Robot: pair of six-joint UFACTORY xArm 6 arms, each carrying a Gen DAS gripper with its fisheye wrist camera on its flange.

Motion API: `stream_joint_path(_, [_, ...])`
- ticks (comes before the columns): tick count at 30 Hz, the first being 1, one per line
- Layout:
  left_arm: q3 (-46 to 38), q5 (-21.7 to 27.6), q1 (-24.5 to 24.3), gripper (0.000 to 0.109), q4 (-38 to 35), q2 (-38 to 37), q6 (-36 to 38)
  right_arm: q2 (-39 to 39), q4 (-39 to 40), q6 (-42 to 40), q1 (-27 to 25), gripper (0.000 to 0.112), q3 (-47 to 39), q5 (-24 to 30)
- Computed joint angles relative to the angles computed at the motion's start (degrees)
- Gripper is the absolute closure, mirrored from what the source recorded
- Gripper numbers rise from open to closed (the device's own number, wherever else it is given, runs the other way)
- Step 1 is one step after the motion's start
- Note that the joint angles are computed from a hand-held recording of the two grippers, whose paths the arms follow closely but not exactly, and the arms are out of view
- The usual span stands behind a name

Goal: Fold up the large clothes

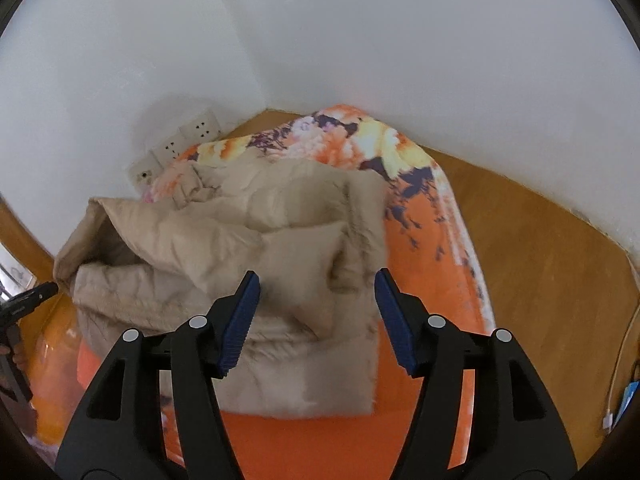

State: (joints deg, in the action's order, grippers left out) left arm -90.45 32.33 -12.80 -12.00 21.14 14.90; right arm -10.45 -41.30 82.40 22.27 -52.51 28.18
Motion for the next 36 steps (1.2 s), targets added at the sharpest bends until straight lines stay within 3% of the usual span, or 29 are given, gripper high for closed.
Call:
stream_joint_path(6, [0.3, 0.5, -0.2, 0.045, 1.9, 0.7, -1.3, -2.5, 2.4, -6.6, 0.6, 0.052, 4.4, -1.7])
stream_joint_path(9, [0.7, 0.6, -0.3, 0.045, 1.7, 1.0, -0.7, -1.9, 3.5, -10.2, 1.5, 0.052, 4.7, 0.0])
stream_joint_path(13, [1.7, -1.6, -1.3, 0.045, 2.0, 1.5, 3.2, 2.5, 3.3, -14.5, 2.3, 0.052, 1.6, 3.4])
stream_joint_path(17, [2.1, -6.2, -2.3, 0.045, 6.4, 2.9, 2.4, 5.0, -1.1, -13.0, 2.0, 0.052, -1.5, 4.6])
stream_joint_path(25, [-7.6, -10.6, -2.6, 0.045, -4.2, 10.6, 8.8, 10.4, -6.0, -11.7, -1.4, 0.052, -8.2, 1.0])
stream_joint_path(32, [-19.4, -5.7, -2.7, 0.045, -9.2, 18.2, 9.8, 13.1, -2.4, -13.5, -5.9, 0.052, -11.0, -5.3])
stream_joint_path(36, [-28.4, 1.4, -2.2, 0.037, -15.9, 23.4, 11.9, 14.7, 3.0, -16.7, -7.6, 0.052, -11.9, -8.3])
